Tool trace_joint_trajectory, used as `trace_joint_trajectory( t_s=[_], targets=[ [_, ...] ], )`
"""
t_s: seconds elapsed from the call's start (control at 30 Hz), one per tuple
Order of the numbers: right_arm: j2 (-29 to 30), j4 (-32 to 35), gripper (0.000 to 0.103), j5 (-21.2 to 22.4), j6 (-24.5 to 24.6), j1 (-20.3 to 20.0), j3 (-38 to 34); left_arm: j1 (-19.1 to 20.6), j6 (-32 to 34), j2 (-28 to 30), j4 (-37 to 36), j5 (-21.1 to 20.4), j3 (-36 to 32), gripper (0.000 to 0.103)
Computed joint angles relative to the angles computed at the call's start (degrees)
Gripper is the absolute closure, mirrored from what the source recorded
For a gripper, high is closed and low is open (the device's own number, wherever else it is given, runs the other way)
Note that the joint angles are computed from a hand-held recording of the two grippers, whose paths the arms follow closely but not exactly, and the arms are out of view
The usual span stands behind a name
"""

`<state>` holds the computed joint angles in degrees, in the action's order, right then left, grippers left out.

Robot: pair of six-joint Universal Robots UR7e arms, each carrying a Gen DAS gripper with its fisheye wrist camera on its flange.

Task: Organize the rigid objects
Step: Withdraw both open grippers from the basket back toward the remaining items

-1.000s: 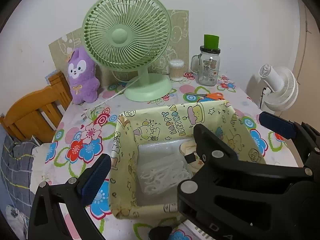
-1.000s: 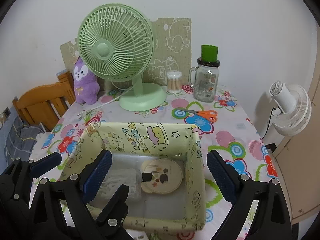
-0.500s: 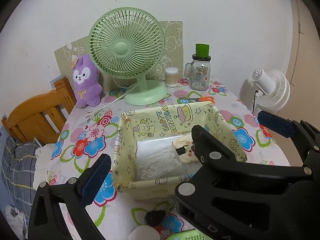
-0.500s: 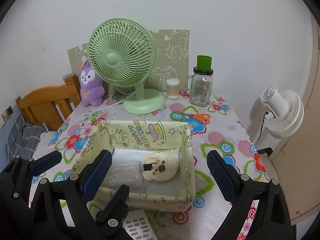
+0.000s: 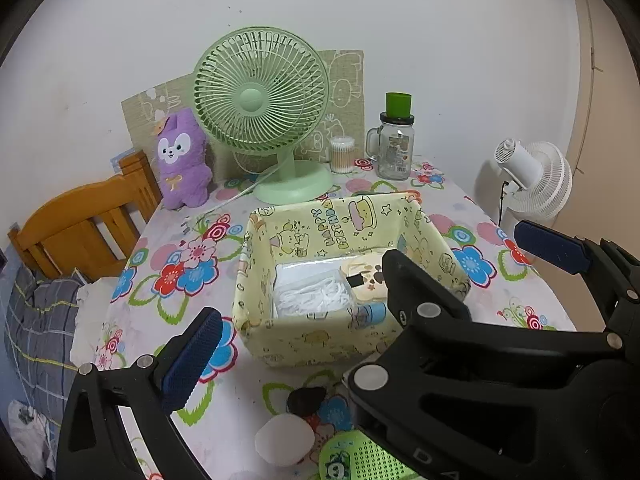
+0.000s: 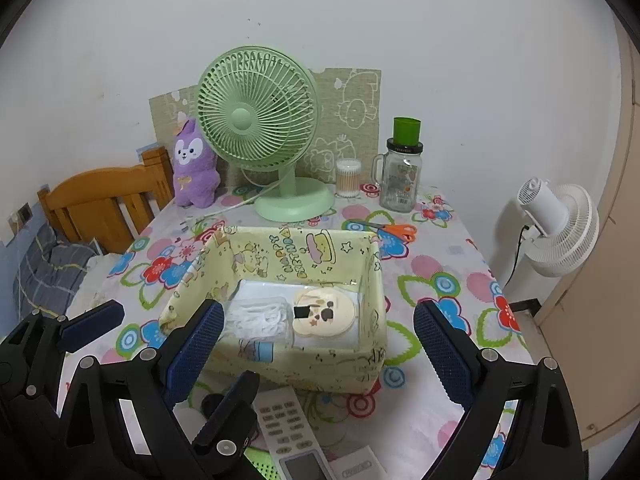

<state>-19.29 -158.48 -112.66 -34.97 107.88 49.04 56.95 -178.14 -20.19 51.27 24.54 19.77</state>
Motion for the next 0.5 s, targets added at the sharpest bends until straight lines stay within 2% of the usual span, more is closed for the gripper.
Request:
trace_joint_trajectory(
  t_s=[0.17,0.5],
  targets=[
    [-2.3,-2.4,0.006,0.5,-0.5,0.0,4.3,-1.0,-0.5,-4.1,-4.8,-0.7,9.0,0.000],
    [-6.3,-6.1,0.006,0.7,-2.0,-0.5,11.5,-2.0,-6.0,-6.2,-5.4,0.3,15.7,0.000]
  ],
)
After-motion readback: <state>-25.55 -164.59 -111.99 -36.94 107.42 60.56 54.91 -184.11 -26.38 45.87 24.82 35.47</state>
